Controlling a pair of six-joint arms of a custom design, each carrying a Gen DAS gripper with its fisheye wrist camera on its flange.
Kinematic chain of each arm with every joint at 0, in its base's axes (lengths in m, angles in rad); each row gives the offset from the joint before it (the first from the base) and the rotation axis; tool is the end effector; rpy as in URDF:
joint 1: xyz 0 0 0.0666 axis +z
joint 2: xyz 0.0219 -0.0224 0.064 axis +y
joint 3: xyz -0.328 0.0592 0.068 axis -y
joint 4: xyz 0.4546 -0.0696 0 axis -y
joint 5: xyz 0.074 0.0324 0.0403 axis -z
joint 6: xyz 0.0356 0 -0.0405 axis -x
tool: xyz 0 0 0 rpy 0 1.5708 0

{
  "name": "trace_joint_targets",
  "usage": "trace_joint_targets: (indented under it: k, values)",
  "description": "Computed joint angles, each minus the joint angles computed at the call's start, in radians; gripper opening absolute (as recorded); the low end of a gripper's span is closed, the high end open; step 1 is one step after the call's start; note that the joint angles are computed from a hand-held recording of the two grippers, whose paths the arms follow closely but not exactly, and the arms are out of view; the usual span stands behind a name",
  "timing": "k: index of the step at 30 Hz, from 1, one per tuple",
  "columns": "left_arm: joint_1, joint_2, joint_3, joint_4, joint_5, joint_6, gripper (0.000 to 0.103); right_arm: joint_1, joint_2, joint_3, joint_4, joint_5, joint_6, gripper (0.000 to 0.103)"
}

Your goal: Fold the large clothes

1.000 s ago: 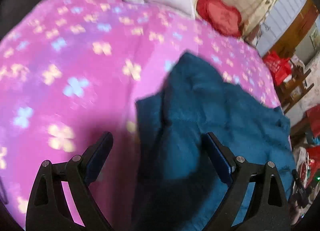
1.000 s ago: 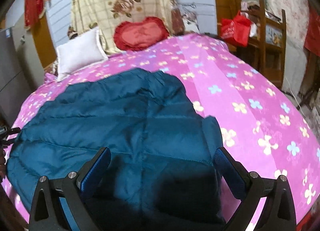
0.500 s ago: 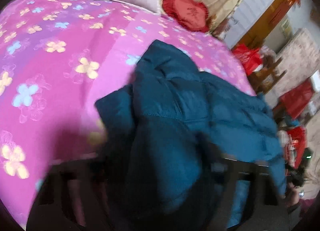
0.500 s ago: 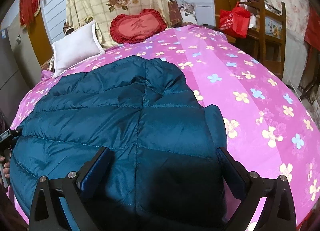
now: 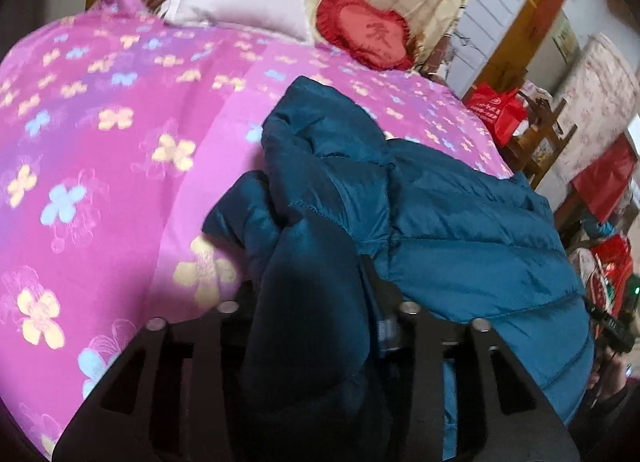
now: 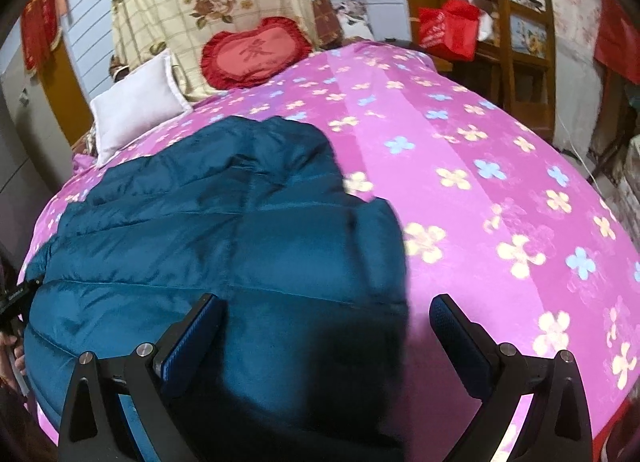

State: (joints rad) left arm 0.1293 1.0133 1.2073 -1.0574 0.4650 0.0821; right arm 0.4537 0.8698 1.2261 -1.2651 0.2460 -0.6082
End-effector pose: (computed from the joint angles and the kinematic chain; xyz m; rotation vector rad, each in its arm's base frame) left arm 0.4194 0.0380 0.4520 -0.0441 2.3823 -0.5412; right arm 0.3230 0.1474 0.4980 0.2924 2.4313 0.1649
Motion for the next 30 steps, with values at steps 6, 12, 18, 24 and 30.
trace_joint_targets:
  k: [6,12,18,24,30]
  values:
    - [0.014,0.024,0.018,-0.039,0.013,0.028,0.063,-0.124,0.002,-0.030,0.038,-0.272,0.027,0.103]
    - [0.003,0.024,0.020,-0.043,-0.004,0.015,0.065,-0.221,0.021,-0.061,0.116,-0.541,0.099,0.103]
    - [-0.025,-0.002,0.004,-0.019,-0.077,0.016,0.048,-0.231,0.003,-0.092,0.193,-0.686,0.145,0.058]
    - [-0.121,-0.063,0.006,-0.022,-0.321,0.000,0.016,-0.148,-0.023,-0.058,0.200,-0.517,0.238,0.028]
    - [-0.143,-0.154,0.049,-0.070,-0.345,0.074,0.014,-0.078,-0.121,-0.031,0.265,-0.354,0.266,0.021]
